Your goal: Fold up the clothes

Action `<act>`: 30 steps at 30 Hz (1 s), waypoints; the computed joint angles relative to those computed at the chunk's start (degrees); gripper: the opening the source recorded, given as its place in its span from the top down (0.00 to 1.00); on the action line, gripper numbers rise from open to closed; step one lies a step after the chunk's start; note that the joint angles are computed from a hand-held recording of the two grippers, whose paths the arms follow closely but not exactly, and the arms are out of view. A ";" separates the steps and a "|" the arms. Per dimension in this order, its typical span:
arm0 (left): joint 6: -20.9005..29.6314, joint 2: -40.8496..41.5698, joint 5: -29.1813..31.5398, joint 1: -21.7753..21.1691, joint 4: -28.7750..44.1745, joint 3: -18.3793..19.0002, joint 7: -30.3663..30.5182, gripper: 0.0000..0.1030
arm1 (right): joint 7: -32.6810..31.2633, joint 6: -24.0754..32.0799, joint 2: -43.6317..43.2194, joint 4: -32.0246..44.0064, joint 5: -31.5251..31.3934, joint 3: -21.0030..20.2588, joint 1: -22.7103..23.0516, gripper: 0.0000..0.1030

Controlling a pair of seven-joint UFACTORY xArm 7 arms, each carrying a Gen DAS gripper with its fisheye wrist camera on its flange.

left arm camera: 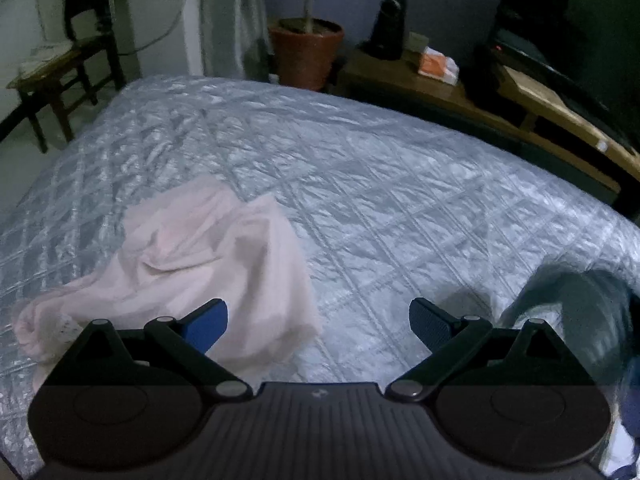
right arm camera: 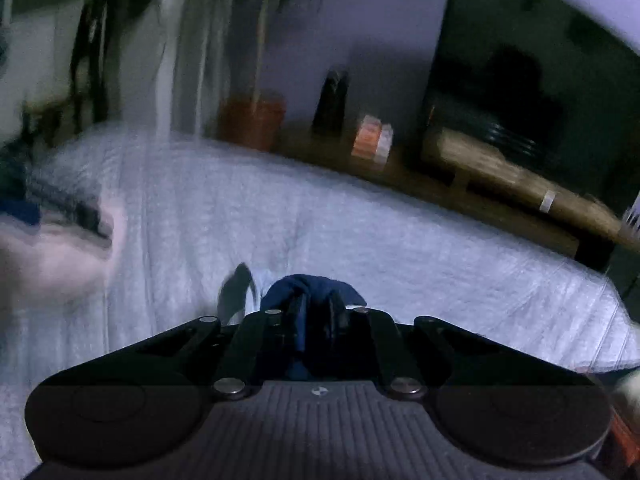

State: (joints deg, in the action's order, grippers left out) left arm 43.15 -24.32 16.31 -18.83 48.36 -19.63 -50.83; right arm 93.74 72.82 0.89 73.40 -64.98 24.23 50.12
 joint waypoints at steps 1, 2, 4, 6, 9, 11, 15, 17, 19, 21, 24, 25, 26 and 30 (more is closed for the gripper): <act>0.18 -0.33 0.36 0.45 -0.13 -0.11 -0.82 0.06 | 1.81 0.29 -0.27 0.18 -4.53 0.17 0.26 0.87; 0.36 -0.64 0.71 0.87 -0.25 -0.18 -1.55 0.06 | 3.39 0.53 -0.51 0.34 -9.04 0.34 0.44 0.85; 0.97 -1.42 2.38 2.12 -0.41 -0.92 -3.71 0.06 | 0.46 3.08 0.88 2.42 -12.46 -0.17 2.08 0.61; 1.34 -2.22 4.25 3.15 -0.49 -1.56 -5.38 0.06 | -3.50 2.35 2.23 3.91 -7.92 0.05 0.93 0.23; 1.65 -3.81 6.26 4.47 -0.84 -1.82 -7.13 0.06 | -0.14 -0.76 0.97 1.05 -2.96 -0.76 0.83 0.36; 1.95 -4.93 7.44 5.55 -1.15 -1.92 -8.22 0.06 | 1.69 -4.77 0.83 -0.36 1.35 -1.12 0.09 0.32; 2.30 -6.23 7.11 6.78 -1.78 -0.73 -8.71 0.06 | 3.92 -12.44 2.44 -1.75 6.17 -1.79 -1.19 0.32; 2.39 -6.66 6.37 7.17 -2.11 -0.01 -8.54 0.06 | 2.29 -17.68 4.97 -0.54 9.55 -2.83 -1.93 0.32; 2.49 -7.14 5.33 7.31 -2.59 0.63 -8.18 0.06 | 2.95 -20.49 7.03 0.04 10.61 -4.04 -1.64 0.36; 2.31 -7.48 4.57 7.50 -2.90 1.08 -7.68 0.06 | 5.60 -24.08 8.89 0.76 9.63 -4.80 -2.50 0.51; 2.11 -7.89 3.70 7.80 -3.09 1.37 -6.93 0.06 | -4.44 -16.40 15.61 9.85 7.21 -7.39 1.72 0.49; 2.09 -7.99 3.35 7.84 -3.15 1.42 -6.76 0.06 | -8.71 -15.12 17.50 12.52 6.87 -7.95 2.63 0.48; 2.06 -7.88 3.04 7.92 -3.19 1.38 -6.68 0.06 | -12.22 -14.42 19.62 14.94 7.25 -7.43 2.08 0.43; 2.14 -7.49 1.94 8.04 -3.15 1.62 -6.07 0.06 | -13.90 -15.27 20.16 15.42 11.90 -11.73 3.10 0.99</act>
